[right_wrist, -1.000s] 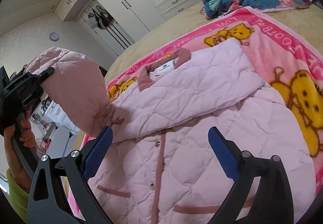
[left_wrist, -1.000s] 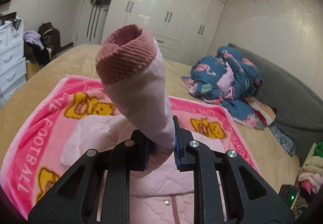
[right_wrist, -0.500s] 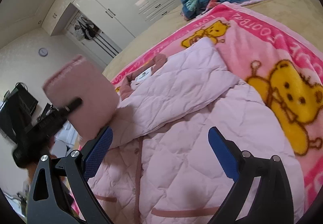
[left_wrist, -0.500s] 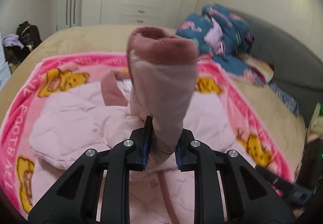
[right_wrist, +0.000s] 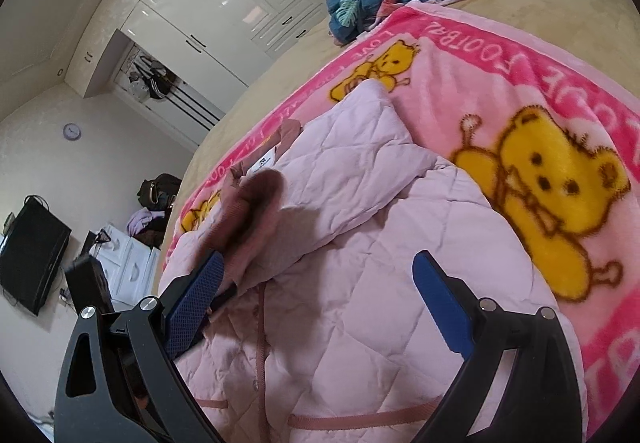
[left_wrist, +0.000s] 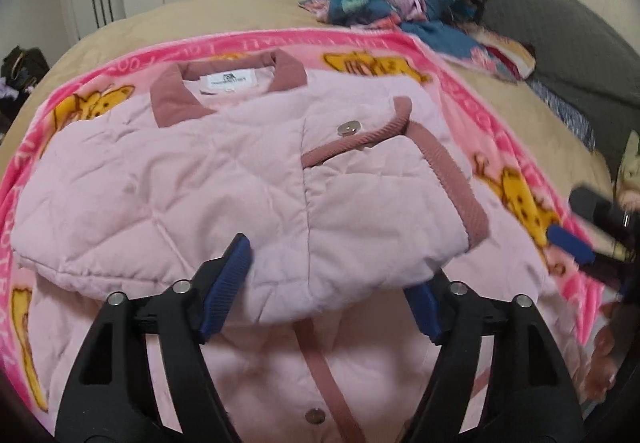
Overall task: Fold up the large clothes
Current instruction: 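Lay the held sleeve across the jacket front and open the left tool, then reach the right tool to the trimmed front edge of the jacket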
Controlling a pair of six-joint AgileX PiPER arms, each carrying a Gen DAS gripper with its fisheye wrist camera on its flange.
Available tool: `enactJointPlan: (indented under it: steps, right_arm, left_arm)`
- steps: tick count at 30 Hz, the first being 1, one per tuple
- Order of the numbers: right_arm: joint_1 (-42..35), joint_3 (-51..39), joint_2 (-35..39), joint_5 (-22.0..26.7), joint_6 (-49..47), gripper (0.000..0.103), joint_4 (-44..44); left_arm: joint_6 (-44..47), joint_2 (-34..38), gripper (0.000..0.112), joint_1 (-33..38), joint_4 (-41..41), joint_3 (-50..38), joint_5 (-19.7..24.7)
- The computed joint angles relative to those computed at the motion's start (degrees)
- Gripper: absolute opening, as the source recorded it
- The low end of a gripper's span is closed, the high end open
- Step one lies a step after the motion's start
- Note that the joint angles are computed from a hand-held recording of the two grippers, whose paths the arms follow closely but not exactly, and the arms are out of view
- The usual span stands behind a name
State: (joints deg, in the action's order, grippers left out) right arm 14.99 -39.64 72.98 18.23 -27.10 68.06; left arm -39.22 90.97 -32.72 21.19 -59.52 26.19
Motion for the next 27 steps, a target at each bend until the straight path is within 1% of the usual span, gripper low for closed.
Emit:
enactJointPlan:
  steps: [1, 2, 4, 6, 7, 9, 13, 15, 17, 19, 22, 23, 25, 26, 27]
  right_arm:
    - [-0.3, 0.2, -0.1, 0.1, -0.1, 0.095, 0.1]
    - [-0.3, 0.2, -0.3, 0.0, 0.7, 0.095, -0.6]
    - [-0.4, 0.2, -0.3, 0.0, 1.5, 0.095, -1.4]
    - [-0.3, 0.1, -0.4, 0.1, 1.9, 0.095, -1.9]
    - [0.0, 0.0, -0.3, 0.0, 2.9, 0.095, -2.7]
    - [1.0, -0.4, 0.0, -0.4, 4.3, 0.095, -3.9]
    - [3.5, -1.4, 0.7, -0.9, 7.3, 0.095, -6.7]
    - [5.5, -2.1, 1.5, -1.3, 9.3, 0.095, -8.4]
    - [7.3, -2.9, 2.6, -1.6, 11.0, 0.095, -10.2]
    - [9.2, -3.8, 4.0, -1.9, 11.3, 0.095, -10.6]
    - [12.2, -5.6, 6.8, -2.5, 13.3, 0.095, -12.6]
    - [13.3, -6.3, 7.9, -2.7, 15.3, 0.095, -14.5]
    - [14.7, -7.1, 9.5, -3.5, 15.5, 0.095, -14.7]
    - [15.6, -7.9, 10.9, -3.9, 17.9, 0.095, -17.1]
    - [16.0, -8.3, 11.6, -4.1, 18.4, 0.095, -17.5]
  left_arm:
    - [-1.2, -0.1, 0.066, -0.8, 1.7, 0.3, 0.5]
    - [-1.5, -0.1, 0.069, -1.2, 2.1, 0.5, 1.0]
    - [0.4, -0.8, 0.077, -1.2, -0.5, 1.0, 2.2]
    - [3.6, -2.6, 0.091, 0.0, -5.2, 2.4, 2.5]
    - [5.7, -3.6, 0.092, 0.8, -7.9, 3.2, 1.9]
    - [10.4, -6.4, 0.094, 2.9, -14.2, 5.8, 0.1]
    - [10.4, -10.3, 0.094, 6.1, -15.9, 8.3, 0.8]
    - [11.9, -12.7, 0.094, 9.1, -17.9, 9.9, 0.9]
    - [11.1, -14.4, 0.094, 10.9, -16.8, 10.8, 1.6]
    - [8.0, -16.9, 0.094, 12.8, -12.4, 12.4, 2.4]
    - [10.5, -19.5, 0.094, 16.9, -13.6, 13.9, 3.0]
    - [11.6, -20.3, 0.094, 18.4, -14.1, 14.5, 3.2]
    - [13.2, -21.6, 0.094, 20.8, -14.3, 15.4, 3.6]
    - [14.1, -22.2, 0.094, 22.0, -14.7, 15.8, 3.7]
    - [15.7, -22.9, 0.094, 23.5, -15.7, 16.2, 3.6]
